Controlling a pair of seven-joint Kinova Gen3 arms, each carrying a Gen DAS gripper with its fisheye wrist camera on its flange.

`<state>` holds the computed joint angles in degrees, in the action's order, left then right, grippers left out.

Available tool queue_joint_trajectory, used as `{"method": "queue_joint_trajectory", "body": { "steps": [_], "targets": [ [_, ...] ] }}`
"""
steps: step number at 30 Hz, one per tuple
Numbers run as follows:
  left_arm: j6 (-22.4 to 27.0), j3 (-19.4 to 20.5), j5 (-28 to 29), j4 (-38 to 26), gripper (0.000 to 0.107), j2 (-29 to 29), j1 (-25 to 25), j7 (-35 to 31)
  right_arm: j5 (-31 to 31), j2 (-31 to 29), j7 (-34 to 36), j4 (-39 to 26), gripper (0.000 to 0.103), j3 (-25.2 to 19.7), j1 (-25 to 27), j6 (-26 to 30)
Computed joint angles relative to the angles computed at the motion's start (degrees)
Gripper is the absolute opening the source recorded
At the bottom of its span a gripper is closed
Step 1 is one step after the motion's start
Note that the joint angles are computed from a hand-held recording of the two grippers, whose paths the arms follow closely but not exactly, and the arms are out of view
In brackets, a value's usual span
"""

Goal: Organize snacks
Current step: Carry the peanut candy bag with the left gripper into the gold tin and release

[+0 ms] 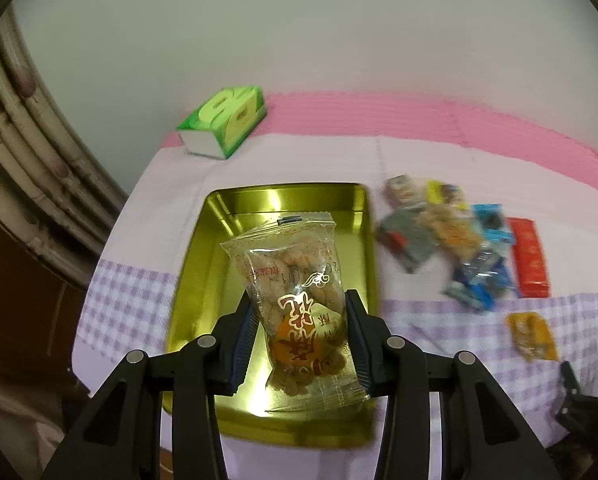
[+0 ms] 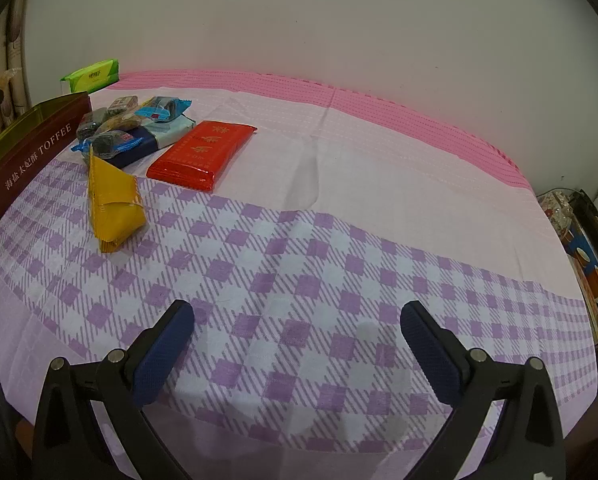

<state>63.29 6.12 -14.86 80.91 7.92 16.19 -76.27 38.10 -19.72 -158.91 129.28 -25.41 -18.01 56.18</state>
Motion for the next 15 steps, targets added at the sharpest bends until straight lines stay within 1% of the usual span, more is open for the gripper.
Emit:
{"method": "queue_joint_trajectory", "body": {
  "steps": [1,2,3,4,6,8,11,15],
  "targets": [
    [0.3,-0.68,0.5,-1.02,0.043,1.09,-0.55,-1.4,-0.04,-0.14,0.01,-0.02,0.102,-0.16,-0.02,0.27],
    [1.04,-1.98,0.06,-2.4,0.043,2.51,-0.03,-1.86,0.0,0.04,0.12,0.02,0.102,0.13,0.03,-0.17],
    [1.79,-2.22,-0.35,-3.93,0.043,4.25,-0.58,-2.87,0.01,-0.07,0.17,0.07,0.102,0.14,0.06,-0.13],
    [1.78,-1.79,-0.96,-4.86,0.043,5.56,-1.63,-3.35,0.02,-0.19,0.21,0.16,0.102,0.18,0.1,-0.19],
    [1.46,-2.52,-3.07,-6.45,0.043,7.99,-1.59,-3.9,0.0,-0.17,0.11,0.2,0.102,0.1,0.18,-0.31],
    [0.83,-3.09,-3.53,-7.63,0.043,9.69,-1.64,-5.03,0.2,0.15,-0.14,0.15,0.102,-0.05,0.27,-0.42],
    [-0.05,-4.24,-5.56,-9.42,0.043,12.43,-0.82,-5.55,0.26,0.23,-0.31,0.15,0.102,-0.18,0.27,-0.4],
    [0.08,-5.53,-6.71,-12.22,0.044,15.81,-0.27,-6.09,0.37,0.3,-0.46,0.16,0.102,-0.12,0.12,-0.33]
  ]
}}
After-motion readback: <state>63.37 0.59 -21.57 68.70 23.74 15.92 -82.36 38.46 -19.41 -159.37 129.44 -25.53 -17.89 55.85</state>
